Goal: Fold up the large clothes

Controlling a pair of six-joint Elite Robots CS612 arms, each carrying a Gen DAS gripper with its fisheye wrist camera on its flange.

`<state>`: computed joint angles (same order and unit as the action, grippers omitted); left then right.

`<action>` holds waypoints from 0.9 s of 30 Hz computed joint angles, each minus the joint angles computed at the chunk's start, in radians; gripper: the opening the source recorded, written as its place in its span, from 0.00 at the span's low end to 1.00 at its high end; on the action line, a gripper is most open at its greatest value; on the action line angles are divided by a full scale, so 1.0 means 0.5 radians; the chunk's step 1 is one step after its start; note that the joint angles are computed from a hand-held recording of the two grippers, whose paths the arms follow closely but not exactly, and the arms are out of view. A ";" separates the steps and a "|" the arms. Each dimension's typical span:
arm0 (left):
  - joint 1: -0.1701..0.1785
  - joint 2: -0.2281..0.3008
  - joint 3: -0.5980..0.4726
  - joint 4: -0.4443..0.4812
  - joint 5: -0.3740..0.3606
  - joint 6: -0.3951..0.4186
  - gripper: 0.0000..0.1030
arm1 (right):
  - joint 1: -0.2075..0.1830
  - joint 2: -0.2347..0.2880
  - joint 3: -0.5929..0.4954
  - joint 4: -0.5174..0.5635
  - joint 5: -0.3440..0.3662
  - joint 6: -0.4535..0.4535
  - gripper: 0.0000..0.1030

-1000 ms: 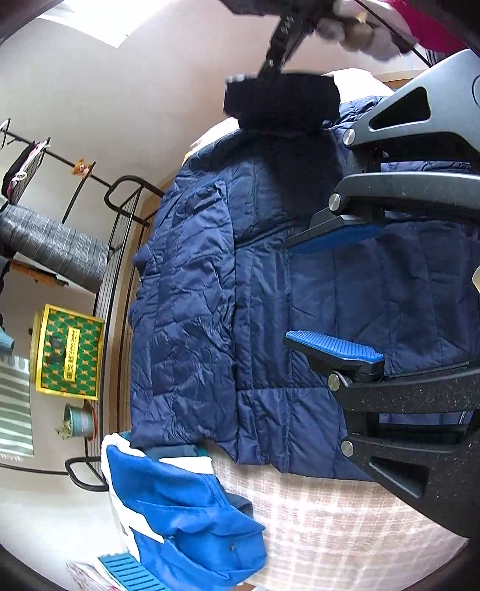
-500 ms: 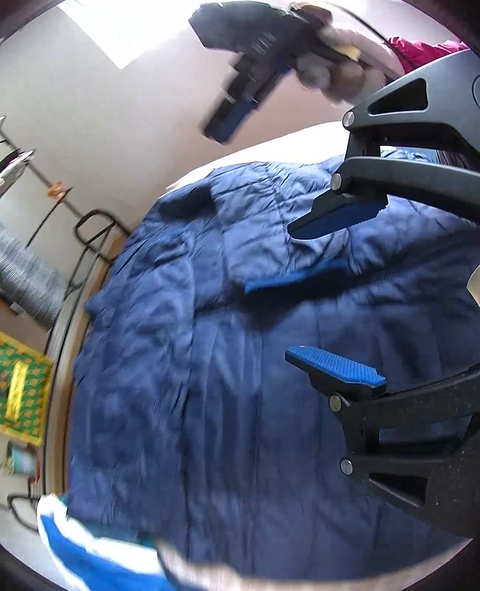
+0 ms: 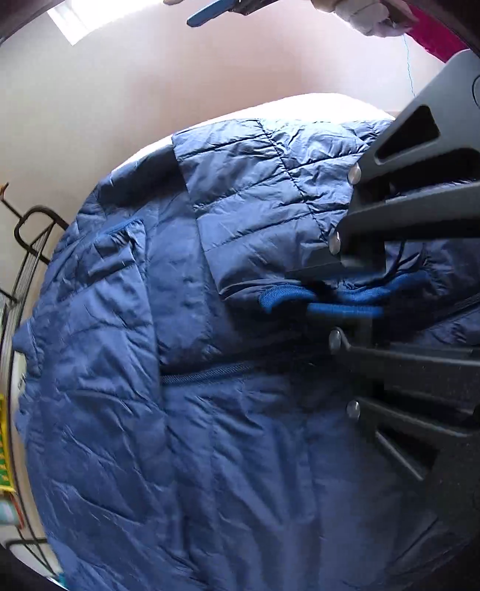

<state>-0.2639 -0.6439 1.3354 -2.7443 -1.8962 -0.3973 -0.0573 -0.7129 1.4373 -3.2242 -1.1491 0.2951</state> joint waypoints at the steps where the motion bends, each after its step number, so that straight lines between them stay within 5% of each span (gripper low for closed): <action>1: -0.006 -0.002 -0.005 -0.032 0.031 0.028 0.04 | -0.011 0.002 -0.002 0.005 -0.001 0.012 0.48; 11: 0.050 -0.041 -0.114 -0.285 0.374 0.151 0.03 | -0.033 0.053 -0.074 0.222 -0.044 0.006 0.48; 18: 0.202 0.072 -0.275 -0.243 0.534 -0.133 0.03 | -0.009 0.084 -0.120 0.348 -0.081 -0.066 0.48; 27: 0.272 0.197 -0.386 -0.139 0.687 -0.276 0.03 | 0.062 0.177 -0.288 0.709 -0.212 -0.220 0.44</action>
<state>-0.1279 -0.5453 1.1425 -2.8140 -1.5527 -0.5351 -0.0262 -0.6245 1.2935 -2.8699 -1.2552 0.1853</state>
